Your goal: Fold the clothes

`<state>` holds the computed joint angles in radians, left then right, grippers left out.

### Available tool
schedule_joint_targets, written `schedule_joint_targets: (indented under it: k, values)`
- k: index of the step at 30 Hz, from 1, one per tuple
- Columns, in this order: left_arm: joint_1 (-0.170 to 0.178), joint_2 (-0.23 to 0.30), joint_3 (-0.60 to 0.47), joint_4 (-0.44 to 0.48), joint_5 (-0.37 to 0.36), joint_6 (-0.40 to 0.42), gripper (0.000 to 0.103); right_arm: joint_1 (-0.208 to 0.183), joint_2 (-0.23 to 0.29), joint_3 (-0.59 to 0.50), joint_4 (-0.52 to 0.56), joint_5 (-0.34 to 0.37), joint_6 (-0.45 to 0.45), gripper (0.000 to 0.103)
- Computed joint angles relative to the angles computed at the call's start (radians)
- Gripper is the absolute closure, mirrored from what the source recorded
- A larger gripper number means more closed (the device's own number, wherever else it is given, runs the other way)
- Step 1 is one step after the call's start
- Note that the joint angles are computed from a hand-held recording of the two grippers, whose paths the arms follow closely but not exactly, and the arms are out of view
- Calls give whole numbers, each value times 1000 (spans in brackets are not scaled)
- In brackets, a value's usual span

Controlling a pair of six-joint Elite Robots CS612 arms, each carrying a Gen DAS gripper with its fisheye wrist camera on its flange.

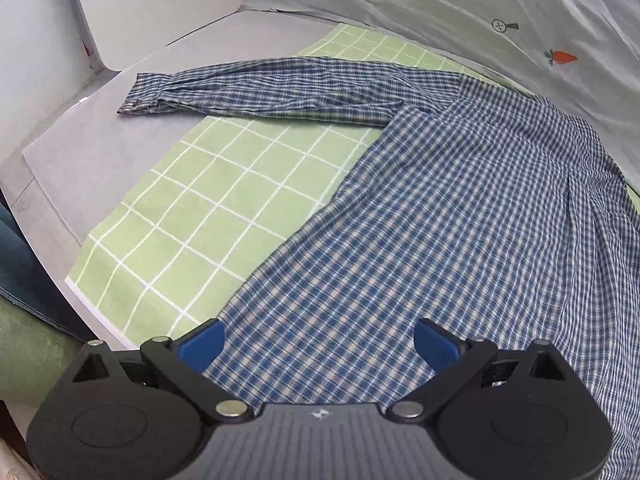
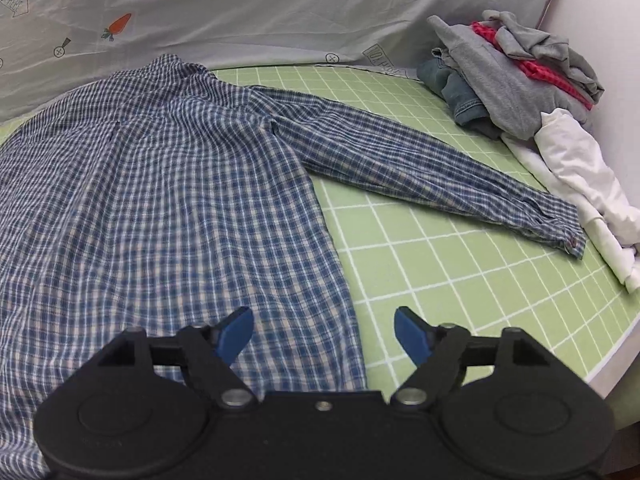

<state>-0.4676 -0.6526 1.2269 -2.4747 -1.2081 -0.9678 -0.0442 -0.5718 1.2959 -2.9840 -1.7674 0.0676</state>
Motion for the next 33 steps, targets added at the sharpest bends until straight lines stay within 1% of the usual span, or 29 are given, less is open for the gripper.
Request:
schedule_joint_targets:
  k: [1,2,7,10,14,16,20,25,28,30,32,33]
  values:
    - [6,-2,0,-5,6,-3,3,6,4,-12,1,9,-5,9]
    - [12,-3,-3,-9,11,-4,3,12,9,-24,1,15,-11,3]
    - [53,0,-8,-46,37,-15,3,46,46,-87,-3,64,-65,1]
    - [83,10,-20,-59,45,-29,3,72,79,-150,34,86,-81,1]
    - [122,28,-50,-63,56,-42,3,99,126,-239,93,105,-79,1]
    - [142,40,-69,-62,63,-46,3,111,154,-293,129,100,-57,1]
    - [186,74,-124,-28,58,-79,3,133,214,-409,209,87,1,1]
    - [233,123,-190,-11,41,-101,3,153,294,-569,335,50,79,0]
    - [254,151,-230,5,25,-95,3,158,317,-603,328,43,117,0]
    - [263,173,-266,42,25,-85,3,159,328,-618,316,38,129,0]
    - [267,193,-300,78,31,-83,4,160,336,-621,287,35,125,0]
    - [267,201,-315,92,36,-83,7,160,337,-617,269,36,122,0]
